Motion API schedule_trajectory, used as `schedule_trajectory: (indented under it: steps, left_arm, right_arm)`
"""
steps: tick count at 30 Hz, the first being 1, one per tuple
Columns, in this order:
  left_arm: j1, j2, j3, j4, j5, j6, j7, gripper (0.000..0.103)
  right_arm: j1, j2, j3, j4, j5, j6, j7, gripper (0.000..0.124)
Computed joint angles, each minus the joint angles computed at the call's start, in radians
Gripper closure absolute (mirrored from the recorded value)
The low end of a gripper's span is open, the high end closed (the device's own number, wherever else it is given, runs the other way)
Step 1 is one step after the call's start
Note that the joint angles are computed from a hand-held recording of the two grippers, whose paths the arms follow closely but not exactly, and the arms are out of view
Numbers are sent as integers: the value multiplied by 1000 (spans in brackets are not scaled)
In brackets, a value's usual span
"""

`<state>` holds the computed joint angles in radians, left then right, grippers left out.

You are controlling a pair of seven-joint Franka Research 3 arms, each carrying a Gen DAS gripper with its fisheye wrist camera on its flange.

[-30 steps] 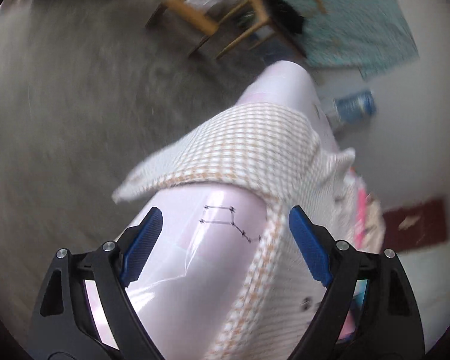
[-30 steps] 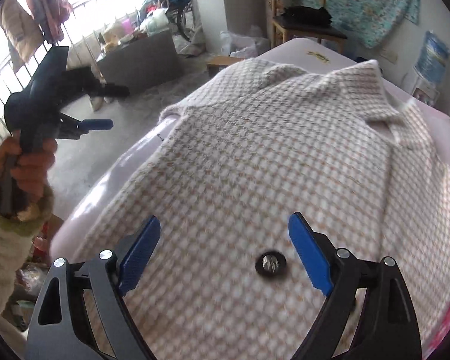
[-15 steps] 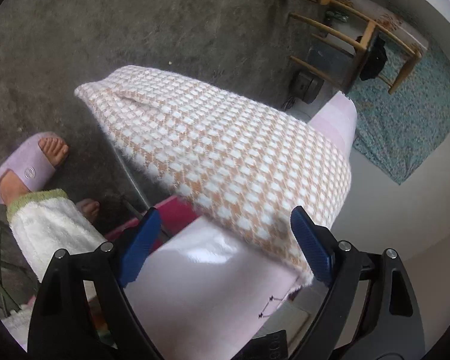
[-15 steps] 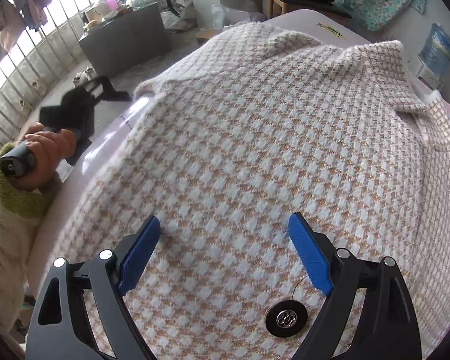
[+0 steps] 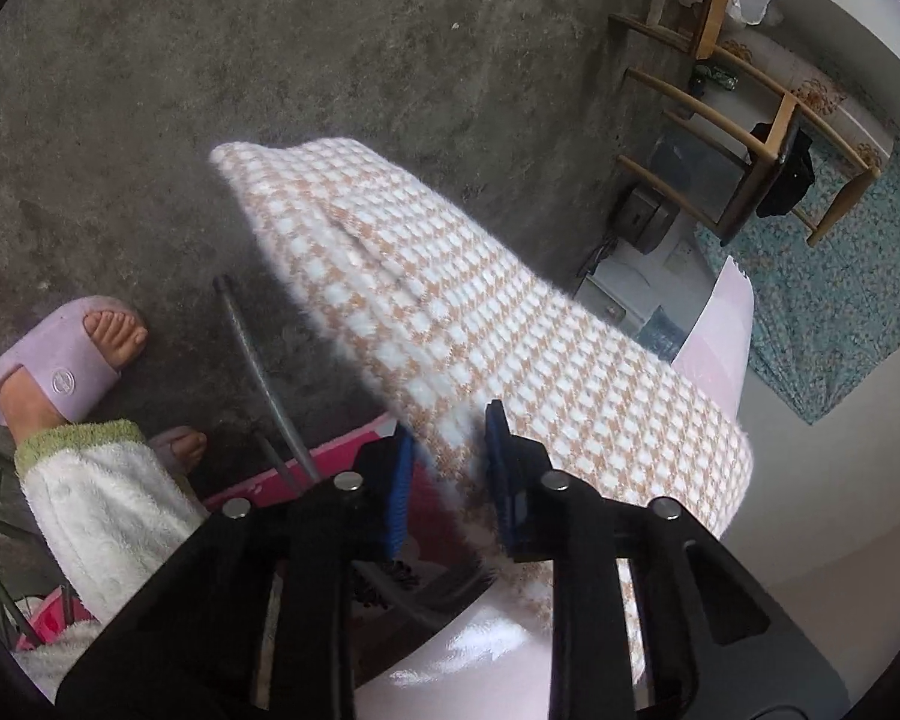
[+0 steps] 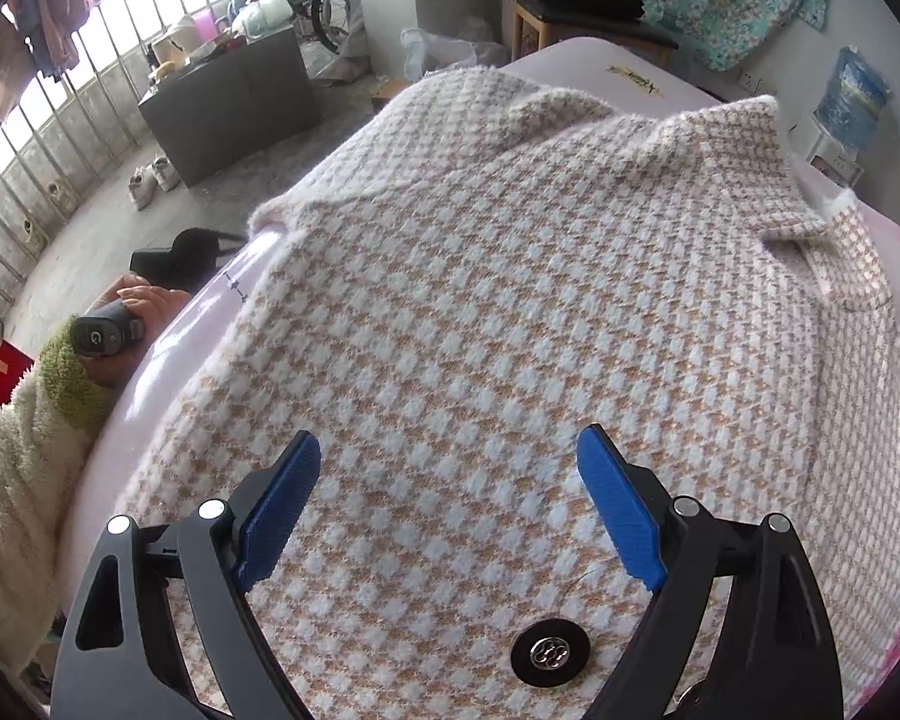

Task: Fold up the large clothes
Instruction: 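Lift the hem with both grippers and fold it over toward the collar, then release the hem with both grippers and smooth the folded coat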

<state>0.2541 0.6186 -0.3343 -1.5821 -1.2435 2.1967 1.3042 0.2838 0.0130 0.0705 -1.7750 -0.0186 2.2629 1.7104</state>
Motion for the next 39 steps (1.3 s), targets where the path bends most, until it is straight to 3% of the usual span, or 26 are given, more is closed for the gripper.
schedule_trajectory:
  steps: [3, 6, 13, 16, 18, 20, 22, 24, 26, 28, 32, 34, 37, 39]
  left_arm:
    - [-36, -36, 41, 23, 120, 58, -13, 94]
    - [-95, -102, 100, 53, 348, 146, -56, 95]
    - [-346, -322, 268, 91, 1205, 377, -201, 96]
    - [-410, -405, 240, 89, 1450, 453, -148, 96]
    - [-433, -455, 194, 67, 1539, 496, -81, 95]
    - [-453, -497, 140, 34, 1555, 506, 30, 95]
    - [-471, -538, 92, -22, 1491, 498, 172, 94]
    - [-492, -559, 51, -66, 1345, 427, 359, 90]
    - [-516, -545, 34, -74, 1229, 316, 470, 78]
    - [-543, -528, 35, -103, 1238, 238, 468, 53]
    - [-555, -528, 51, -181, 1238, 192, 414, 50]
    - [-538, -550, 61, -214, 1169, 230, 427, 29]
    - [-519, -569, 77, -236, 1101, 246, 436, 22]
    - [-520, -552, 82, -220, 1127, 219, 382, 20]
  right_arm:
    - [-7, -29, -5, -37, -1, 22, 16, 39]
    - [-21, -69, -9, -79, 6, 39, 33, 39]
    - [-72, -234, 1, -226, -12, 114, 84, 39]
    - [-104, -319, 6, -303, -19, 142, 111, 39]
    - [-122, -385, 3, -363, 2, 156, 125, 39]
    - [-144, -430, 8, -405, 10, 163, 137, 39]
    - [-167, -481, 8, -452, 17, 162, 146, 39]
    - [-191, -530, 9, -499, 25, 150, 162, 39]
    - [-209, -565, 10, -536, 37, 132, 176, 39]
    - [-219, -592, 6, -566, 55, 102, 182, 39]
    - [-233, -606, -4, -599, 85, 67, 178, 39]
    - [-234, -604, -7, -602, 97, 64, 171, 39]
    - [-233, -603, -19, -617, 123, 84, 157, 39]
    - [-234, -588, -25, -616, 144, 93, 156, 39]
